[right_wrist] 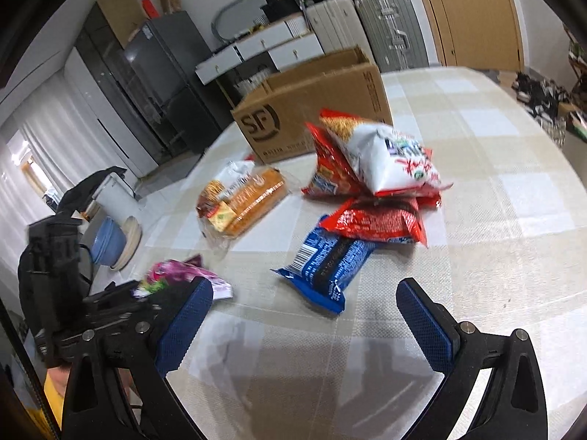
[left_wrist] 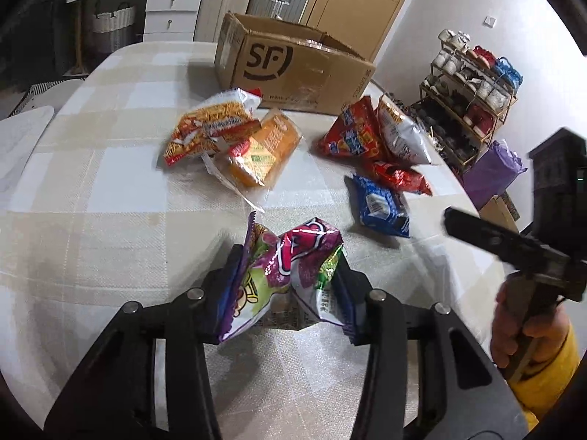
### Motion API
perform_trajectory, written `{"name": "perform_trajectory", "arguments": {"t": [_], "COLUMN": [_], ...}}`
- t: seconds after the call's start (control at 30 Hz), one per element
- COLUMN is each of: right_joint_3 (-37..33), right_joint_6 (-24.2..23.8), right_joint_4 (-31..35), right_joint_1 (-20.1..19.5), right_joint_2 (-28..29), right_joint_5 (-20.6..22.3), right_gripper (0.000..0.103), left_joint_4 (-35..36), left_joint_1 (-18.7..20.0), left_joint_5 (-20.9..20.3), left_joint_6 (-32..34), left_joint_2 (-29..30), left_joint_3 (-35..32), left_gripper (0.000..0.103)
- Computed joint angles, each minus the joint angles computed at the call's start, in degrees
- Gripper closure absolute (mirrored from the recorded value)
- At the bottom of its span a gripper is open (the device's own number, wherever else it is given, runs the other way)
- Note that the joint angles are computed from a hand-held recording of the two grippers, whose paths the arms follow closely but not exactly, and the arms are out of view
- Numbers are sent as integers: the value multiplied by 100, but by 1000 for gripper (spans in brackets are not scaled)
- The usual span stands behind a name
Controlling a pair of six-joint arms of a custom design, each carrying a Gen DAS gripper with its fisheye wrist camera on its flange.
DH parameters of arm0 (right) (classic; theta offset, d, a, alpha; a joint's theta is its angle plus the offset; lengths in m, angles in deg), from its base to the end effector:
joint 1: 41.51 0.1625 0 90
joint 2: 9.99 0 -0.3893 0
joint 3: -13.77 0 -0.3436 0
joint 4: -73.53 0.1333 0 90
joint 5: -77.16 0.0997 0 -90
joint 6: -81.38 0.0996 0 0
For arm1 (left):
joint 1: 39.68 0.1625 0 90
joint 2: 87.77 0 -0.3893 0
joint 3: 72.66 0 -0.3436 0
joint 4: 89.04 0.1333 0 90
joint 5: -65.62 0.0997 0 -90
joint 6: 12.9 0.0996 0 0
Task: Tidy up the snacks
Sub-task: 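Grasp the pink candy bag with the left tool while the right tool grasps the blue biscuit pack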
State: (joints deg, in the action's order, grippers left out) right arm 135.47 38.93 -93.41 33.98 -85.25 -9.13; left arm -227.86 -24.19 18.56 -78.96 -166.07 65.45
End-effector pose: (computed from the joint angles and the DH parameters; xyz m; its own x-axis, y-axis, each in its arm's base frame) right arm 0.0170 -0.4921 0.2550 -0.8646 -0.4020 0.3014 -0.4983 0.7628 -0.4121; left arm -0.2698 -0.2835 0.1561 -0.8932 0.0607 -0.4456 0.3196 0.7829 -0.5339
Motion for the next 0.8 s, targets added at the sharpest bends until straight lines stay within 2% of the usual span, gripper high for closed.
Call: {"name": "perform_trajectory", "arguments": {"t": [0.1,0.2,0.33,0.4,0.47,0.53,0.63,0.8], "right_joint_3": [-156,-272,-529,-626,-672,-705,-711,-696], "right_joint_6": [62,129,350,431,469,435,246,-100], "right_joint_4": [36,-200,-111,-167,-203,-343,-894,-1517], "right_joint_1": [66,216,336,425,455,525,740,968], "right_joint_2": [208,445,732,897,984,1099,1380,1700], "right_joint_5": [-106,-416,-729,-995,-1066,-1183,-1678,-2137], "right_gripper": [2,5,16,18,22,31,44,48], "left_joint_4": [148,292,526,633,645,697,693,782], "left_joint_1": [-100,-200,-334,-404,-435,-488,-498,-536], "left_joint_5": [90,158,241,294,302,329,312,320], "left_joint_6": [-80,-155,-253,-314,-303,-335,-377,-534], "left_joint_2": [-158,-330,-544,-669,-725,-788,-851,-936], "left_joint_3": [27,58,62,83,95,115,148,199], "left_gripper": [61,61,61,61,61,61,61,61]}}
